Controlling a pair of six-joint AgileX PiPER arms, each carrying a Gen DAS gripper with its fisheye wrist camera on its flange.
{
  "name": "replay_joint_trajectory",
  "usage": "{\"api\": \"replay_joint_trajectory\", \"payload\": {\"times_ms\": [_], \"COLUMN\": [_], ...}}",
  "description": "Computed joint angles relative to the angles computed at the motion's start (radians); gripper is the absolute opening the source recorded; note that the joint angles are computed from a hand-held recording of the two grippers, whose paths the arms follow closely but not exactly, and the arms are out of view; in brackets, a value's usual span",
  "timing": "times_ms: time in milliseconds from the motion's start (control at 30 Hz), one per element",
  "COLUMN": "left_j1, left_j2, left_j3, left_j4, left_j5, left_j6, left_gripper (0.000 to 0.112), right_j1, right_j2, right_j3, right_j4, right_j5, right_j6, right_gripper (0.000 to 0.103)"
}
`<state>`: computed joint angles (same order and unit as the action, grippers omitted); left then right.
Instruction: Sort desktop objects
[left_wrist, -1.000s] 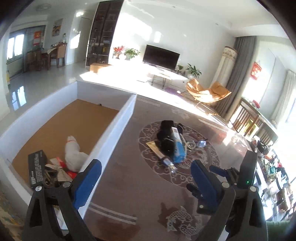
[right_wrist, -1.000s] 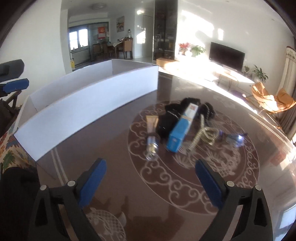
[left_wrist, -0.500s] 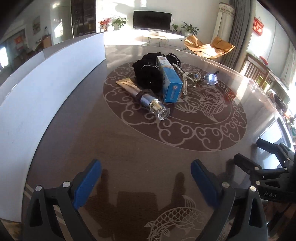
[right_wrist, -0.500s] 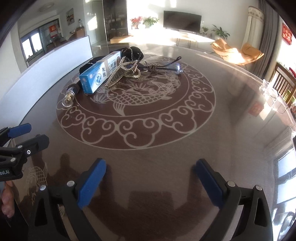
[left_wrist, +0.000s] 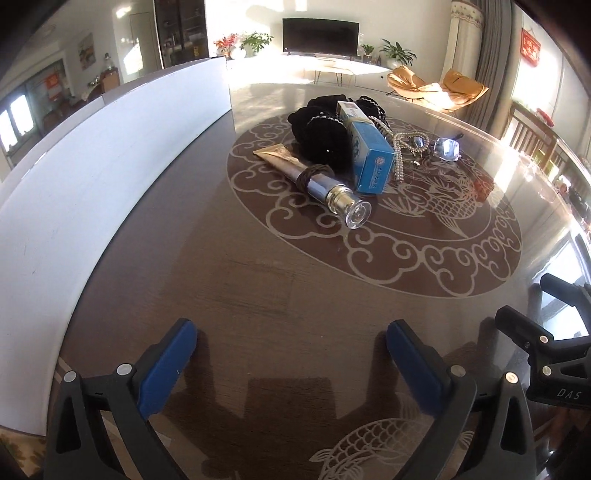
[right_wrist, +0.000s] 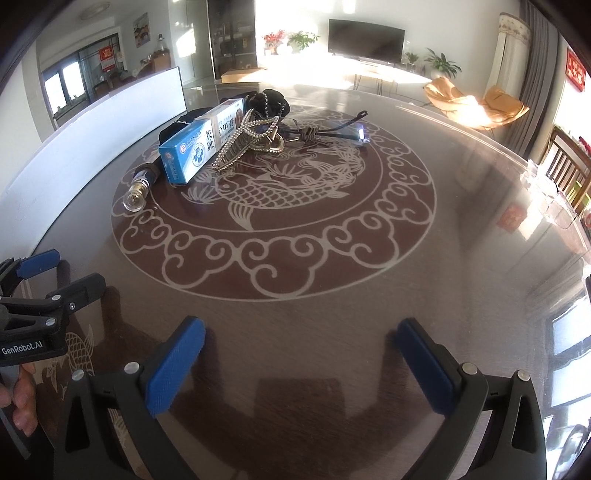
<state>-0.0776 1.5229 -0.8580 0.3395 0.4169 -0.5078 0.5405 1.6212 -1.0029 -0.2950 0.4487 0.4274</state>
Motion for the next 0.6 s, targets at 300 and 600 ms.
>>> {"api": "replay_joint_trajectory", "payload": {"times_ms": [300, 600], "left_j1": [0.0, 0.001], "left_j2": [-0.005, -0.004], "left_j3": [0.003, 0.002], "left_j4": [0.009, 0.007], "left_j5": [0.002, 0.001], "left_j6": [-0.008, -0.004], "left_gripper": [0.103, 0.103], "right_j1": [0.0, 0.0], "right_j2": [0.0, 0.001], "right_j3": [0.0, 0.0], "right_j4": [0.0, 0.0], "right_j5": [0.0, 0.0], "right_j6": [0.0, 0.0], "right_gripper": [0.103, 0.103]}}
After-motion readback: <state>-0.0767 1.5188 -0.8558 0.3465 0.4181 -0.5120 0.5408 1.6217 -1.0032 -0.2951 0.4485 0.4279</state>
